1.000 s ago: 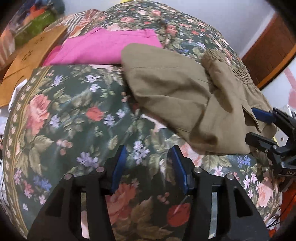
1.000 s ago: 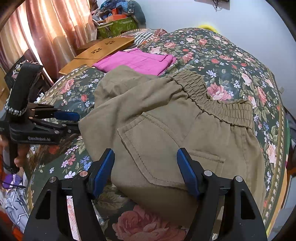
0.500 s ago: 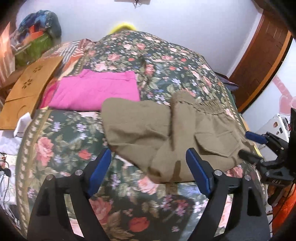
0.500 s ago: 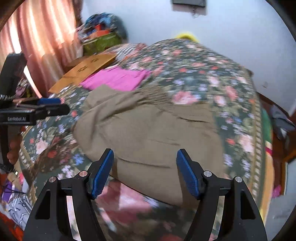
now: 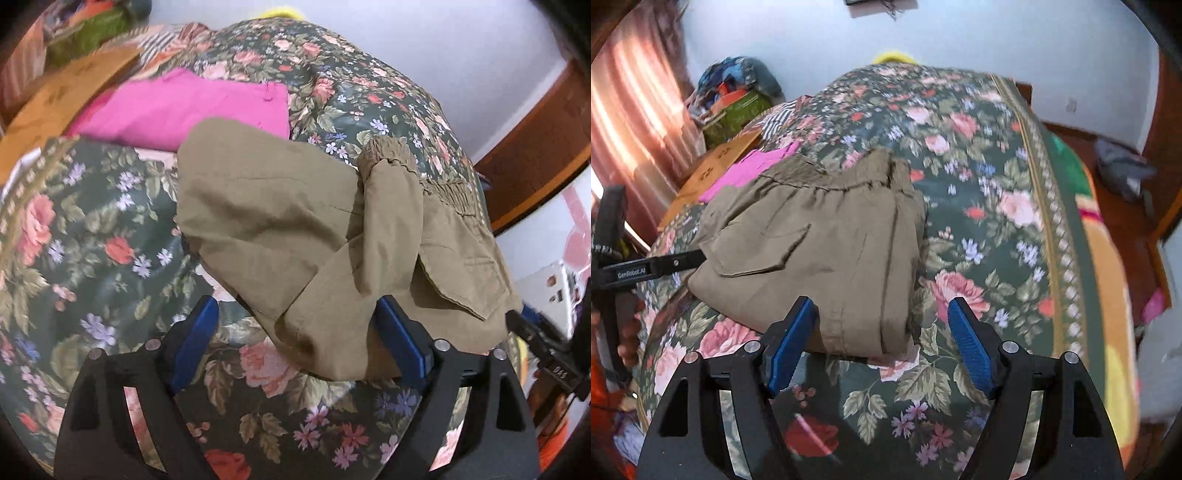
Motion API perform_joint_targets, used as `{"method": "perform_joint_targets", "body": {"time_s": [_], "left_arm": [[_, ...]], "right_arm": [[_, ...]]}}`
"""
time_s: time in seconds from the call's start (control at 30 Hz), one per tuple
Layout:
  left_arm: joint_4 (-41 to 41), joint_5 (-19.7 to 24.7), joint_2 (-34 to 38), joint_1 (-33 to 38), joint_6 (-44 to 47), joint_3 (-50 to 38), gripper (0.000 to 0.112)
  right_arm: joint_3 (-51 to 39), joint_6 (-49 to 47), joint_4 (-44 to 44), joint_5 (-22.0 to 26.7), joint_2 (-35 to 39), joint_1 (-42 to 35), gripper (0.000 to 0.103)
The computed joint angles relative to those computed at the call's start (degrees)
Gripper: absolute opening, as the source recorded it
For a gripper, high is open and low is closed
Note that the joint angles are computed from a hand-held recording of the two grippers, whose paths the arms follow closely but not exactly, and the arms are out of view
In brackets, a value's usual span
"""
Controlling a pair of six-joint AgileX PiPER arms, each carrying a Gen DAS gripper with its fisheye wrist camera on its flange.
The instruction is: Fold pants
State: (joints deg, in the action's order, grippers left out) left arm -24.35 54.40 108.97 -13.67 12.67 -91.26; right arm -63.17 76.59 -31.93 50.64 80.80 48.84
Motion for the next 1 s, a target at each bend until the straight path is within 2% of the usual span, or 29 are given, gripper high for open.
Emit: {"method": "perform_joint_targets", "body": {"time_s": [0.17,0.27,0.4,0.5,0.6,0.77,0.83,0.87,1.0], "left_arm": [[-2.8,3.2,3.9,0.6,0.0,-3.9,0.089],[-3.4,4.5,6.2,0.4,0.0,-6.9,0.089],[-2.6,4.1,7.5,-0.3,0.1,-8.8,0.086],[-3.7,4.3,8.2,0.0,0.6,-9.9,0.075],[-3.3,3.6,8.3,-0.4,0.2,-10.4,0.067],[-2.4,2.2,7.7,-1.4,0.8,-10.5,0.046],[-0.7,1.9,7.2,-2.1,0.2,-10.5,0.043],[-0.6,2.1,7.1,-2.1,0.0,-10.6,0.040],[-1.7,4.1,7.0,-1.3,0.2,-12.5,0.032]], "right_arm": [[2.8,-0.8,3.9,-6.8,-1.1,-4.3,0.073],[2.2,-5.1,6.7,-8.3,-0.1,-6.3,0.074],[2.8,-16.2,16.9,-14.0,1.4,-12.1,0.076],[3.3,-23.2,23.3,-16.5,2.0,-15.1,0.076],[2.8,-26.7,25.7,-16.8,2.5,-15.7,0.076],[2.8,-32.7,30.0,-18.7,2.2,-16.4,0.052],[2.4,-31.4,28.1,-18.3,2.2,-15.7,0.046],[2.1,-30.7,27.2,-18.0,2.2,-15.5,0.039],[1.1,-27.3,23.0,-16.9,1.9,-14.6,0.025]]}}
